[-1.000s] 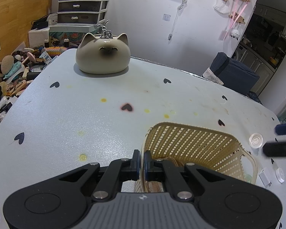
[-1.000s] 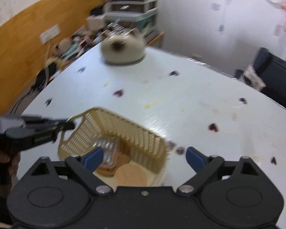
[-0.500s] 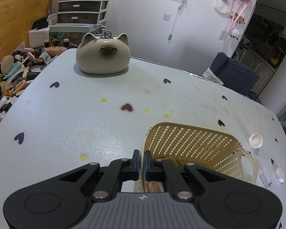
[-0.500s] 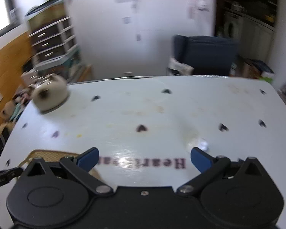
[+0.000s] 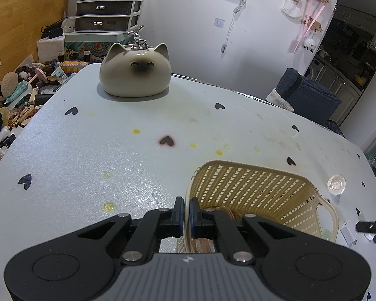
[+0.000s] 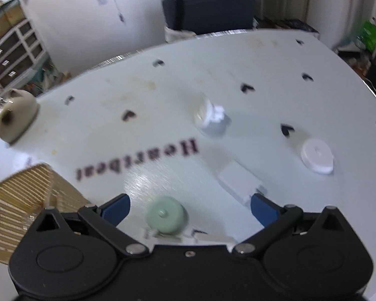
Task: Organize rigid objects
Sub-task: 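Lift the right gripper out of the basket toward the table items, then grasp the white plastic clip piece with the right gripper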
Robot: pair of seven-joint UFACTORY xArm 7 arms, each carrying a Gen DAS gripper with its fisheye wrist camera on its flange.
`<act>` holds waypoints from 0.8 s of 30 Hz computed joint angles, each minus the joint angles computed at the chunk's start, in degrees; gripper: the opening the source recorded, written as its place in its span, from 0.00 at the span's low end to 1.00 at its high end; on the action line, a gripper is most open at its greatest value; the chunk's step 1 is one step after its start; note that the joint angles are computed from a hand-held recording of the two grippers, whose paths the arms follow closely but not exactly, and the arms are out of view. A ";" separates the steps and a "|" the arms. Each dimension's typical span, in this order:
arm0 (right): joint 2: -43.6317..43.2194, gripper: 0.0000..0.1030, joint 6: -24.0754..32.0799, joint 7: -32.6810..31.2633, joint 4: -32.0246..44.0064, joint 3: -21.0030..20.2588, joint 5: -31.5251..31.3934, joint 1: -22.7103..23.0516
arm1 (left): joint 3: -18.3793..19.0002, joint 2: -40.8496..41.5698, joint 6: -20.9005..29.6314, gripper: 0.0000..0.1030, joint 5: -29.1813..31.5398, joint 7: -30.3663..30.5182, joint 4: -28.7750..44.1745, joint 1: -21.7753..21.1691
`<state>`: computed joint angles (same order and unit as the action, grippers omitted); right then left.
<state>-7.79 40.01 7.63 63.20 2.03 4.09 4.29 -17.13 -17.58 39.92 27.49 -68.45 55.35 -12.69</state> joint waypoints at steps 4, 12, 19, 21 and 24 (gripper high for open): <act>1.38 1.00 1.41 2.90 -0.23 0.43 -3.93 -0.56 | 0.03 -0.02 0.00 0.04 0.02 -0.03 -0.01 -0.03; -0.39 1.00 4.95 1.36 -2.43 0.52 -4.60 0.07 | 0.05 -0.01 -0.05 0.04 0.03 -0.09 -0.01 -0.05; -3.28 1.00 6.34 -2.67 -5.22 0.57 -2.41 1.19 | 0.05 0.04 -0.17 0.04 0.09 -0.16 -0.01 -0.03; -3.67 1.00 6.60 -3.95 -5.58 0.63 -2.04 1.46 | 0.04 0.05 -0.16 0.04 0.09 -0.15 0.00 -0.04; -4.31 1.00 6.41 -4.11 -6.19 0.82 -2.31 1.43 | 0.05 0.03 -0.14 0.04 0.07 -0.16 -0.01 -0.04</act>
